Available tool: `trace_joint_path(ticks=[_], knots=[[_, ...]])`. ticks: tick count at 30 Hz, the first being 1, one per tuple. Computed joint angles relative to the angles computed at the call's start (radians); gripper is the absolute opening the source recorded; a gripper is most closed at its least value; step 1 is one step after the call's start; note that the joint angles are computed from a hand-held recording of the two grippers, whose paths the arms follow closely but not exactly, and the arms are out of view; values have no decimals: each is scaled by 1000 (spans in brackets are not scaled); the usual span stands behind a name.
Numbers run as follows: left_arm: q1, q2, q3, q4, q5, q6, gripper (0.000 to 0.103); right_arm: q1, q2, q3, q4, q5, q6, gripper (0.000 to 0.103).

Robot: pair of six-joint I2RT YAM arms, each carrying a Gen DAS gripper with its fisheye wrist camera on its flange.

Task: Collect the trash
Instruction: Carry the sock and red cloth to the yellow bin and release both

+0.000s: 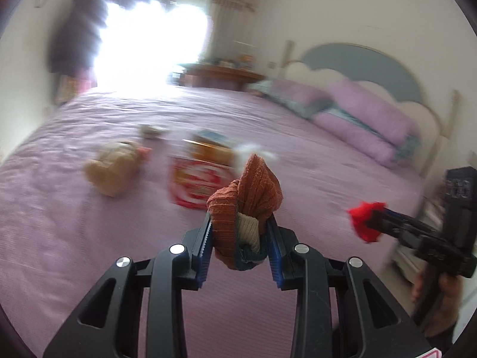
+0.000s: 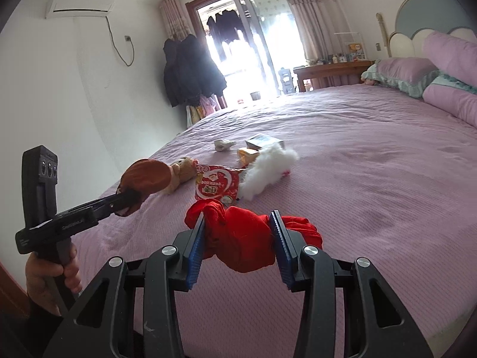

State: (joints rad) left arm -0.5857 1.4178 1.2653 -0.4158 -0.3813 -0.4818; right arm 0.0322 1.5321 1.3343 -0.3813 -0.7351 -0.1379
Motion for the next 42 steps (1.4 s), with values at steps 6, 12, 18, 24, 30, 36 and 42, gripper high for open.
trace_joint_path(ticks=[6,12,18,24,30,36,42], knots=[[-140,144,83,49,86,-4,33,-199,-147,-151,-42,-57,-59,41],[-257,315,189,64,177,9,33,-485,-198,-292,-176,-60,-218,42],[-328,483,302,47,264,13,33,-644,-76,-384,-205,15,-299,51],[-366,616,411,-16,306,15,34,-714,-12,-407,-152,52,-270,69],[-386,731,535,-85,346,32,34,-804,0,-386,-169,11,-290,69],[-402,857,709,-161,370,60,34,-870,17,-364,-196,3,-323,69],[-428,943,847,-220,367,97,89,-890,44,-348,-195,0,-321,69]])
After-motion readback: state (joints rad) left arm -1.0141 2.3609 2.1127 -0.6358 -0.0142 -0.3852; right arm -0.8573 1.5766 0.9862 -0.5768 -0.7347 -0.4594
